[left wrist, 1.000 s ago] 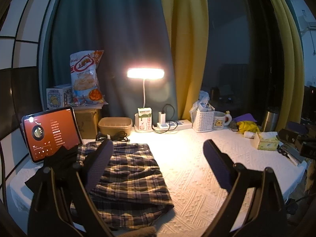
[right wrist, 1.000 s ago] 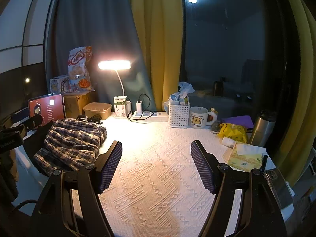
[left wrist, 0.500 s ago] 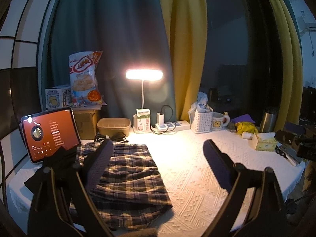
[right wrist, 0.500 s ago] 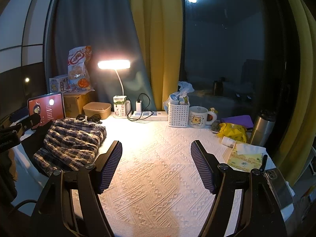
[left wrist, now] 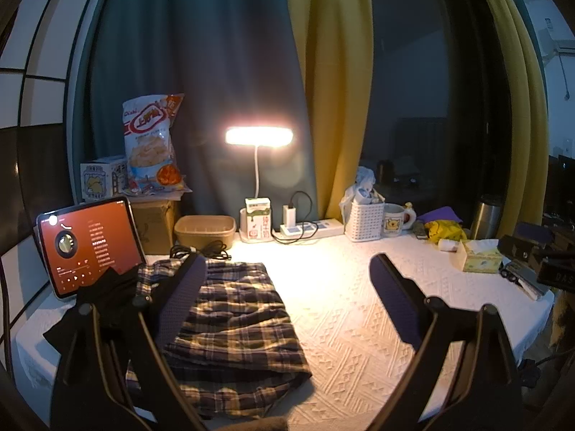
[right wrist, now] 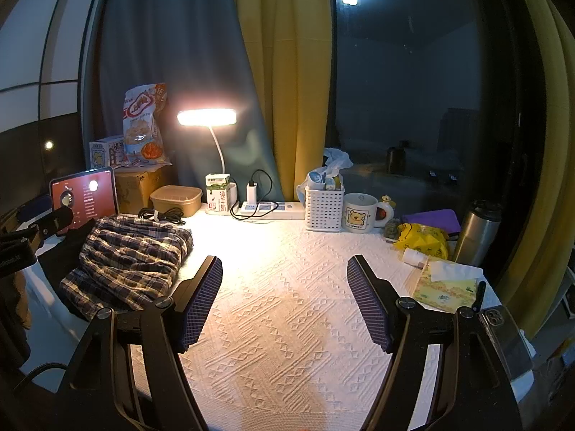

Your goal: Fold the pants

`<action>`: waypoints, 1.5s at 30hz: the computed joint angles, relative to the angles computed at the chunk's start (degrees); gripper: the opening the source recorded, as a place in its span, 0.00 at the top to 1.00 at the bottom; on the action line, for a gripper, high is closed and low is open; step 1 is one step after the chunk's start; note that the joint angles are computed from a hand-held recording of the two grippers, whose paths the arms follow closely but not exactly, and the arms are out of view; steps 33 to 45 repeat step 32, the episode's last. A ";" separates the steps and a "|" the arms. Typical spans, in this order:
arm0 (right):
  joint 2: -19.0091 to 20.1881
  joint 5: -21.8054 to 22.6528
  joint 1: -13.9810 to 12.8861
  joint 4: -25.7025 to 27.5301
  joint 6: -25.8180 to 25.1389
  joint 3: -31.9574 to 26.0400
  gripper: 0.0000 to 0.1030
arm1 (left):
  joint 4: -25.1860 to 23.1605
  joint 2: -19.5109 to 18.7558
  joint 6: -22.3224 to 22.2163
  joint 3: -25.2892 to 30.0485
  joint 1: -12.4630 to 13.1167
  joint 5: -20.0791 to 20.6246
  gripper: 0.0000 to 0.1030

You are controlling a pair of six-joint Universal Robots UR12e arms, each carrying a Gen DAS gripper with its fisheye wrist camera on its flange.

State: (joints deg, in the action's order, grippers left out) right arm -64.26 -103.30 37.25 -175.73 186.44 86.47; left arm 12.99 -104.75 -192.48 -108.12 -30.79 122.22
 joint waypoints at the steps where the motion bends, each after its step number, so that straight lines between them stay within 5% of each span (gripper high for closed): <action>1: -0.01 0.01 -0.01 -0.01 0.00 0.01 0.27 | 0.09 -0.11 0.18 0.09 -0.09 0.36 0.10; 45: -0.01 -0.01 0.02 0.07 -0.09 -0.04 0.27 | 2.56 0.61 2.73 -0.82 0.78 -2.71 0.10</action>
